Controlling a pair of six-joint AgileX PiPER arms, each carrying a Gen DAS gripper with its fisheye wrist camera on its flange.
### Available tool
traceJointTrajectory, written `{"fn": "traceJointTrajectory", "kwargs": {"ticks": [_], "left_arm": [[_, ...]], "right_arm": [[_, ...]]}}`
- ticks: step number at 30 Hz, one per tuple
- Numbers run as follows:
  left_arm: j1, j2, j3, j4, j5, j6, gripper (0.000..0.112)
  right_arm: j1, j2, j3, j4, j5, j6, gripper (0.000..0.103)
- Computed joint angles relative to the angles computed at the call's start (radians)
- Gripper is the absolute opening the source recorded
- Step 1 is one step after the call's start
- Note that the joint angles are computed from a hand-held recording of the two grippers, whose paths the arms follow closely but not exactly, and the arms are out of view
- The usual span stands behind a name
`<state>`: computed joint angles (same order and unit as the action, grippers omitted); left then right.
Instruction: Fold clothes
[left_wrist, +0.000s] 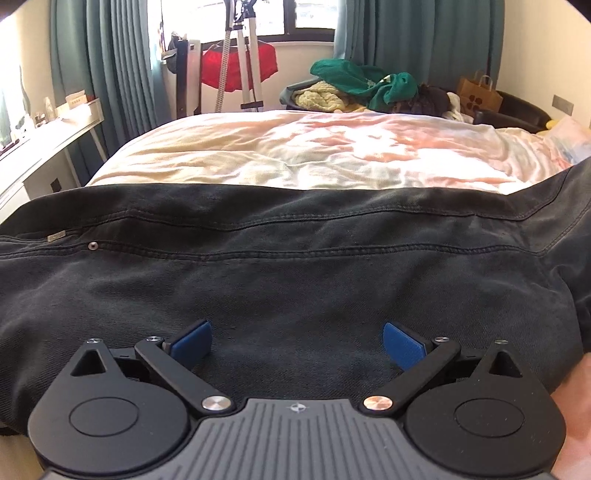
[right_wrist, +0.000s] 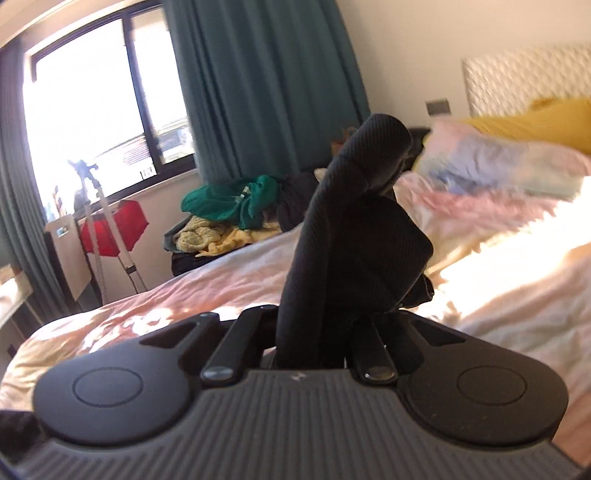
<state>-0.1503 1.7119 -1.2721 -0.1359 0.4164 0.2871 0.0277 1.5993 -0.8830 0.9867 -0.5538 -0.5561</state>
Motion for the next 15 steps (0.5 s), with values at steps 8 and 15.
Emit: {"fn": "traceJointTrajectory", "kwargs": {"ticks": [8, 15], "left_arm": [[0.111, -0.133, 0.014, -0.116, 0.025, 0.054, 0.101], [0.235, -0.157, -0.028, -0.336, 0.146, 0.2, 0.101]], "right_arm": [[0.394, 0.16, -0.116, 0.047, -0.126, -0.333, 0.011], [0.611, 0.475, -0.254, 0.335, -0.127, -0.683, 0.012]]}}
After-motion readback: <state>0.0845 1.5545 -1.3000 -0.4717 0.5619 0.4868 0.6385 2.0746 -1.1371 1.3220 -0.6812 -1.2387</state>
